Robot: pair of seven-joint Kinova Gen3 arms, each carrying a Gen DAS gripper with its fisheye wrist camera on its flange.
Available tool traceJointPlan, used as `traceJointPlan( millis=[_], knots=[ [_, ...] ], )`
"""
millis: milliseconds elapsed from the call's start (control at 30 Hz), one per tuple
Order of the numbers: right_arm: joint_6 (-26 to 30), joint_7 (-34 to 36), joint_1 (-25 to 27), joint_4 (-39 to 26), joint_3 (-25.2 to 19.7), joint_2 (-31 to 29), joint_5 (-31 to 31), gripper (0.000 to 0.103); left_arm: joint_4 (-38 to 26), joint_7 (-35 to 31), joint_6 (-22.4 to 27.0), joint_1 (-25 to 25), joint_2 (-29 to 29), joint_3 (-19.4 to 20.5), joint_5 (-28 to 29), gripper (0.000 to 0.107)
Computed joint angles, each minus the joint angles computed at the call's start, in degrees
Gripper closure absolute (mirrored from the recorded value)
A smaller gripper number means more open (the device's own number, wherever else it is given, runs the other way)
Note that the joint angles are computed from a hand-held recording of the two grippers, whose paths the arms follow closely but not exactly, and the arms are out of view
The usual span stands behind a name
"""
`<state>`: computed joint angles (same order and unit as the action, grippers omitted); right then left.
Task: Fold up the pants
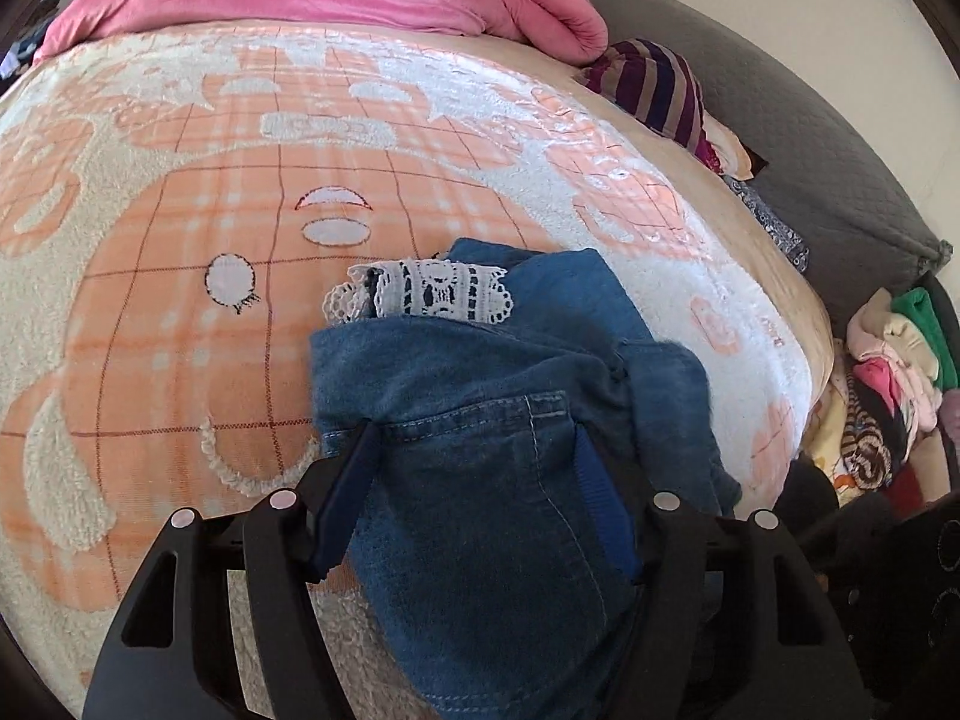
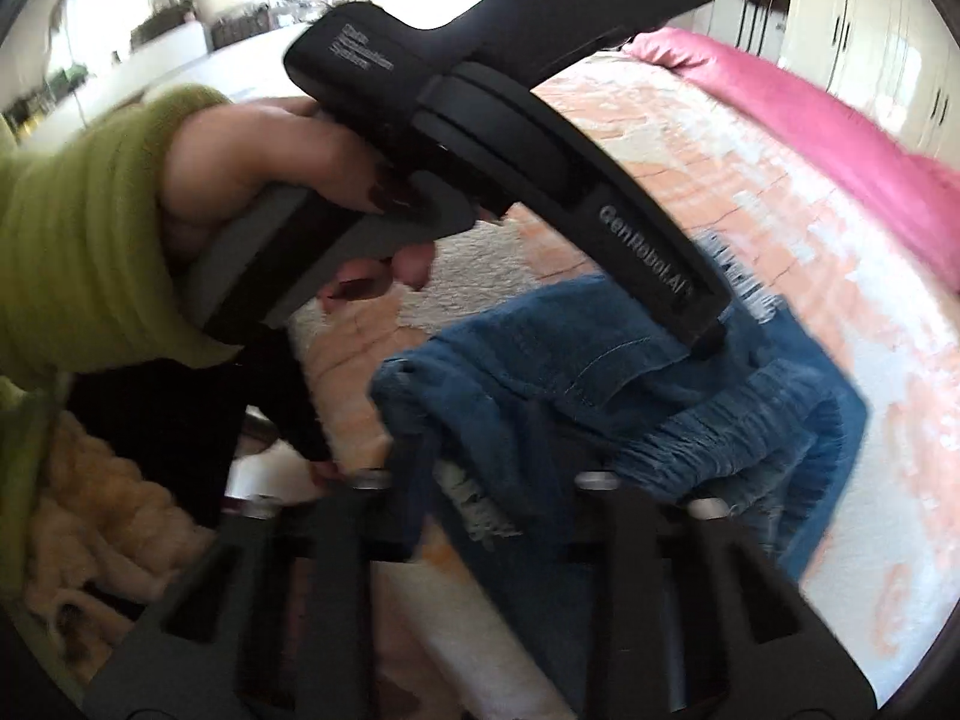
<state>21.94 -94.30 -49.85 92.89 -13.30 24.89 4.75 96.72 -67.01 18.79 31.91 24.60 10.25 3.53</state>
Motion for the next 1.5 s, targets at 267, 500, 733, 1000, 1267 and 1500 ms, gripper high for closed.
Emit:
traceJointPlan(
  millis=[267, 500, 733, 1000, 1267, 1500],
  knots=[
    [-0.07, -0.74, -1.38, 5.66, -0.28, -3.27, 0.83, 0.102, 0.25, -2.01, -1.04, -2.09, 0.38, 1.96, 1.78, 0.041],
    [-1.58, -0.68, 3.67, 6.43, -5.16, -2.98, -1.90, 0.094, 3.49, -1.10, -5.07, -1.13, -1.53, 0.85, 2.45, 0.038],
    [-5.84, 4.73, 13.33, 11.14, -11.38, -8.94, -10.47, 0.082, 9.56, 8.65, -8.69, 10.91, -7.11, -11.02, -4.72, 0.033],
    [0.15, -13.05, 1.95, 3.55, 8.08, -10.14, 2.30, 0.076, 11.45, 21.64, -6.66, 25.10, -8.67, -21.45, -16.98, 0.030],
    [16.29, -8.86, 6.64, -17.39, 2.83, 4.37, 0.87, 0.076, 9.29, 27.04, -1.00, 24.75, -6.26, -16.65, -23.50, 0.027],
    [28.44, -13.07, 3.21, -27.20, 8.15, 12.62, 4.14, 0.070, 9.71, 30.48, -1.18, 20.85, -6.31, -12.11, -26.97, 0.027]
  ],
)
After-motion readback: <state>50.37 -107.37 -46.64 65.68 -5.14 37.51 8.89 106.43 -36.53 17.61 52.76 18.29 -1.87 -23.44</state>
